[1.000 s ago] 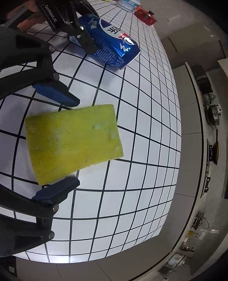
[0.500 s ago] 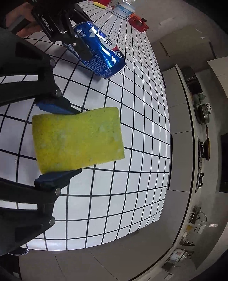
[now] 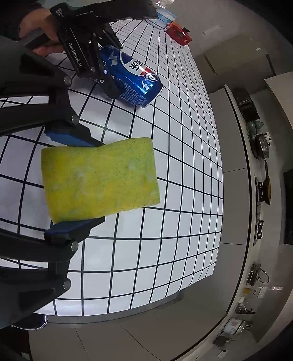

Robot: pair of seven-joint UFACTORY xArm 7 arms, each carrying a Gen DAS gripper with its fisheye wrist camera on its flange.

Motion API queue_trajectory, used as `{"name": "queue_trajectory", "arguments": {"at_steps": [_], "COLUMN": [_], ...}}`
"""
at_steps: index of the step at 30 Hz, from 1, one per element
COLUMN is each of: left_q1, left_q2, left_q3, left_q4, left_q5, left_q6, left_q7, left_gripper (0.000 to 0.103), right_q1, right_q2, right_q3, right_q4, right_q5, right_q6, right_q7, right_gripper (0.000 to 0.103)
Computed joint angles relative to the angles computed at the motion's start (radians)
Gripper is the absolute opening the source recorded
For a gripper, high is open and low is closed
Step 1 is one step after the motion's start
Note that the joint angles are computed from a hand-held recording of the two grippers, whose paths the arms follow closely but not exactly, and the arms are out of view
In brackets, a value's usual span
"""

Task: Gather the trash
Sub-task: 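Carry the Pepsi can and sponge over the bin and release both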

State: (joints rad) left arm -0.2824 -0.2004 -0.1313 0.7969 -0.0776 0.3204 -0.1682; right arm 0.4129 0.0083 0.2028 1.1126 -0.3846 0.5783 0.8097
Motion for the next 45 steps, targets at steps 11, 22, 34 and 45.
{"name": "queue_trajectory", "arguments": {"at_steps": [11, 22, 34, 45], "left_q1": [-0.020, -0.016, -0.048, -0.383], "left_q2": [-0.106, -0.121, 0.105, 0.510], "left_q3": [-0.079, -0.211, -0.480, -0.452], "left_q4": [-0.023, 0.001, 0.246, 0.621], "left_q5": [0.080, 0.239, 0.664, 0.970], "left_q6": [-0.032, -0.028, 0.083, 0.259], "left_q7": [-0.107, -0.354, -0.873, -1.131], "left_gripper": [0.065, 0.065, 0.065, 0.065], "right_q1": [-0.037, -0.114, -0.275, -0.639], "right_q2": [-0.152, -0.445, -0.984, -1.198], "right_q3": [0.017, -0.011, -0.258, -0.561], "right_q4": [-0.119, -0.377, -0.736, -0.898], "right_q5": [0.007, 0.149, 0.291, 0.246], "right_q6": [0.000, -0.044, 0.133, 0.327], "right_q7": [0.016, -0.140, -0.541, -0.965], "right_gripper": [0.058, 0.058, 0.058, 0.058]}}
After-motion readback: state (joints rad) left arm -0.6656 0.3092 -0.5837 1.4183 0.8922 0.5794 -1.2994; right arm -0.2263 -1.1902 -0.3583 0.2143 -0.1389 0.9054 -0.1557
